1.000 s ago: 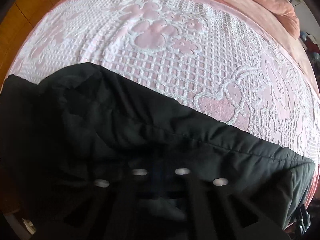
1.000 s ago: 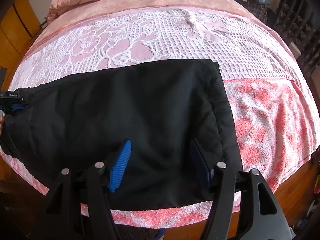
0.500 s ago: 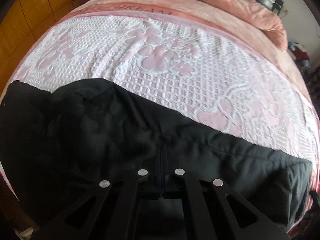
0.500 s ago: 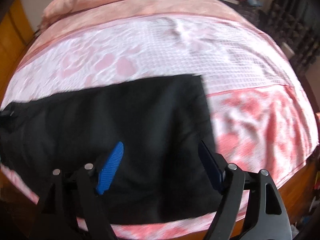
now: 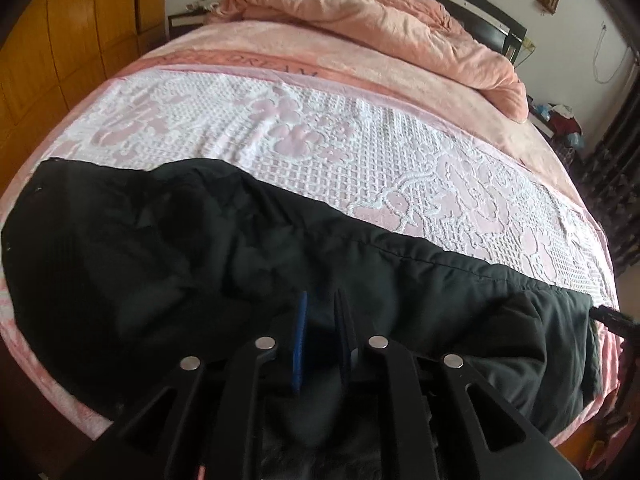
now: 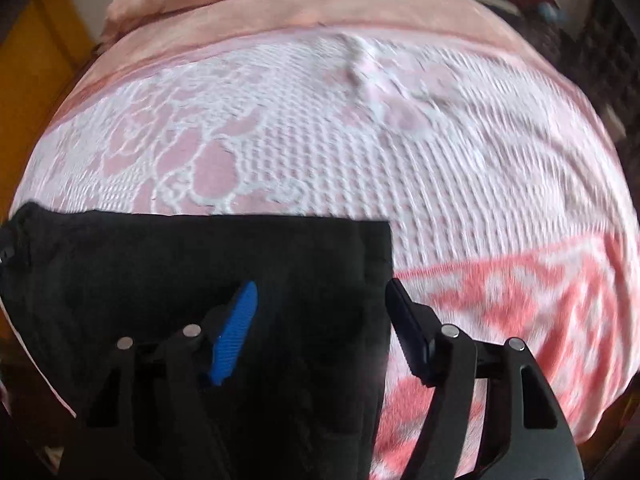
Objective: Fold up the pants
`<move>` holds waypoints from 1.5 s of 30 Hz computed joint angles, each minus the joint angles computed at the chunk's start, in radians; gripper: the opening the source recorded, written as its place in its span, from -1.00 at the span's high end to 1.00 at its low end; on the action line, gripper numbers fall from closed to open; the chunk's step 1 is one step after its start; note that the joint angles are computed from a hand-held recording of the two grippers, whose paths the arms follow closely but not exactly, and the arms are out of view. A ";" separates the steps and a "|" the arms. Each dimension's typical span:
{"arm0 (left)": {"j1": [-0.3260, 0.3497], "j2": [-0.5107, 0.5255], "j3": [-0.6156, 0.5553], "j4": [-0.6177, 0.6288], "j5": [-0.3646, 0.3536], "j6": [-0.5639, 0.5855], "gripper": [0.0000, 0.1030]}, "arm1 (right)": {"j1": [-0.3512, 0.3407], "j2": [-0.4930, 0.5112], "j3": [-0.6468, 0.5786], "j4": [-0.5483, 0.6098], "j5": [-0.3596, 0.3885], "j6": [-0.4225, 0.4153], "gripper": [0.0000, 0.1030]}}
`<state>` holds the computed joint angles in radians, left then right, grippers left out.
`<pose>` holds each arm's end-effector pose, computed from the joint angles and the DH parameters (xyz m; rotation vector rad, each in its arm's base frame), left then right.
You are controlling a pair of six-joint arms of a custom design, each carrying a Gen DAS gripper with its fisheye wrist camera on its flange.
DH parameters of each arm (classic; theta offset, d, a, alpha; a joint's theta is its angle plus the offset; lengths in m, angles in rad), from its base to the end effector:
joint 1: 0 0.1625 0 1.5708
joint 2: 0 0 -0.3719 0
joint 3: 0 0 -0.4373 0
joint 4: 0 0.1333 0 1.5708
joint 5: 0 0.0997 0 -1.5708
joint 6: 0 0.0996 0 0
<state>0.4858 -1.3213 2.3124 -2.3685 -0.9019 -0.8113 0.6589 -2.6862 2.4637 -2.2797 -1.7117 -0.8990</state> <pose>-0.2752 -0.3659 0.0612 0.4314 2.5052 -0.5735 -0.1097 -0.2359 0.4437 -0.0949 -2.2634 0.5767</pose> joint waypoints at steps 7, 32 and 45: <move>-0.060 -0.066 0.077 -0.012 0.074 -0.058 -0.19 | 0.087 0.121 -0.015 -0.034 -0.119 -0.046 -0.47; -0.141 -0.195 0.241 0.035 0.180 -0.256 -0.68 | 0.040 -0.068 0.074 -0.065 -0.161 -0.051 0.20; -0.102 -0.444 0.308 0.266 0.280 -0.286 -0.79 | 0.806 0.447 -0.027 0.023 -0.315 0.297 0.21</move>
<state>0.3839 -1.7652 2.6199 -2.1026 -0.6218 -1.0968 1.4654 -2.2396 2.4367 -2.2570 -2.0263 -0.6023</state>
